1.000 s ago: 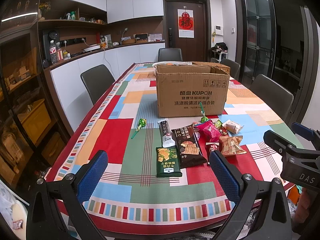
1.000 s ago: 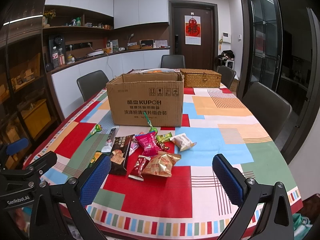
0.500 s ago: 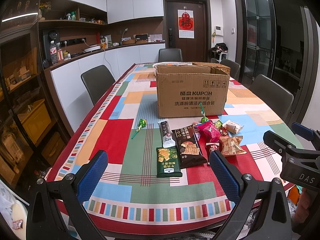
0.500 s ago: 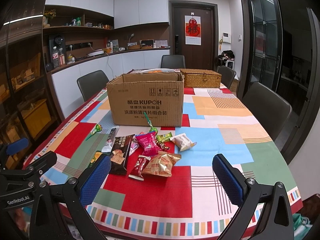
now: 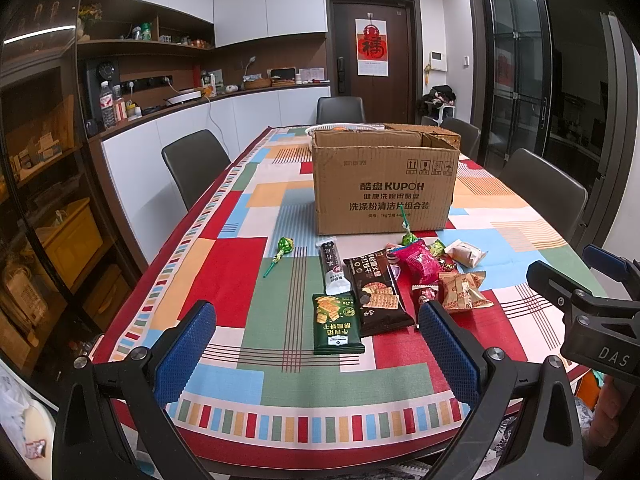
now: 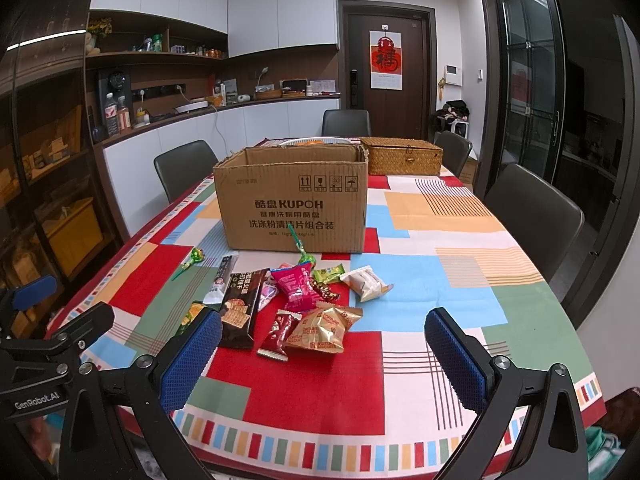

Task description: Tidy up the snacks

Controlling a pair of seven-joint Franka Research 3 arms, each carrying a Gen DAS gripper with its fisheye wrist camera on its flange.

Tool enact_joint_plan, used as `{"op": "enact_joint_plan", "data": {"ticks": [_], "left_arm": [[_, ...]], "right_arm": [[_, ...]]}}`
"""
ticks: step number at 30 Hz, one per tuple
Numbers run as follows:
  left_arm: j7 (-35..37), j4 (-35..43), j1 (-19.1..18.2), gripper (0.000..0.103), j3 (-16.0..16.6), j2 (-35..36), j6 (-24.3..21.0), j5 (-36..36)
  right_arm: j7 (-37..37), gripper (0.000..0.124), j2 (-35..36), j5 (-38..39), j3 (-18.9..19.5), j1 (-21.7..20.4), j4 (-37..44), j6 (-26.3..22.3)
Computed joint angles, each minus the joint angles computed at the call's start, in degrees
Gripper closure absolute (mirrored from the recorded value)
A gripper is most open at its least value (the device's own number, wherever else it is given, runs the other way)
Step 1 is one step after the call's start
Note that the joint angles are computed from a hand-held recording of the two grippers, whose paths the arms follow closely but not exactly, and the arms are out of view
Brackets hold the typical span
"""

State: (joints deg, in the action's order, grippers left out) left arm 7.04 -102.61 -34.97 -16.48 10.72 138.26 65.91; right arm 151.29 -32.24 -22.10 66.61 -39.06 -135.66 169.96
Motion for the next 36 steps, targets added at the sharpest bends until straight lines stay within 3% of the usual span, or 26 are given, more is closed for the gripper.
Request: {"op": "enact_joint_plan", "data": {"ticks": [18, 28, 36], "left_arm": [[0.0, -0.3, 0.0, 0.0, 0.0, 0.0, 0.0, 0.0], [2.5, 1.2, 0.3, 0.0, 0.7, 2.3, 0.6, -3.3], [4.8, 3.2, 1.0, 0.0, 1.8, 4.5, 2.8, -5.9]], "right_arm": [[0.6, 0.021, 0.5, -0.7, -0.4, 0.6, -0.1, -0.4], [0.4, 0.021, 5.2, -2.9, 0.9, -0.9, 1.7, -2.2], [2.5, 0.021, 12.2, -10.3, 5.6, -5.9, 6.3, -5.8]]}}
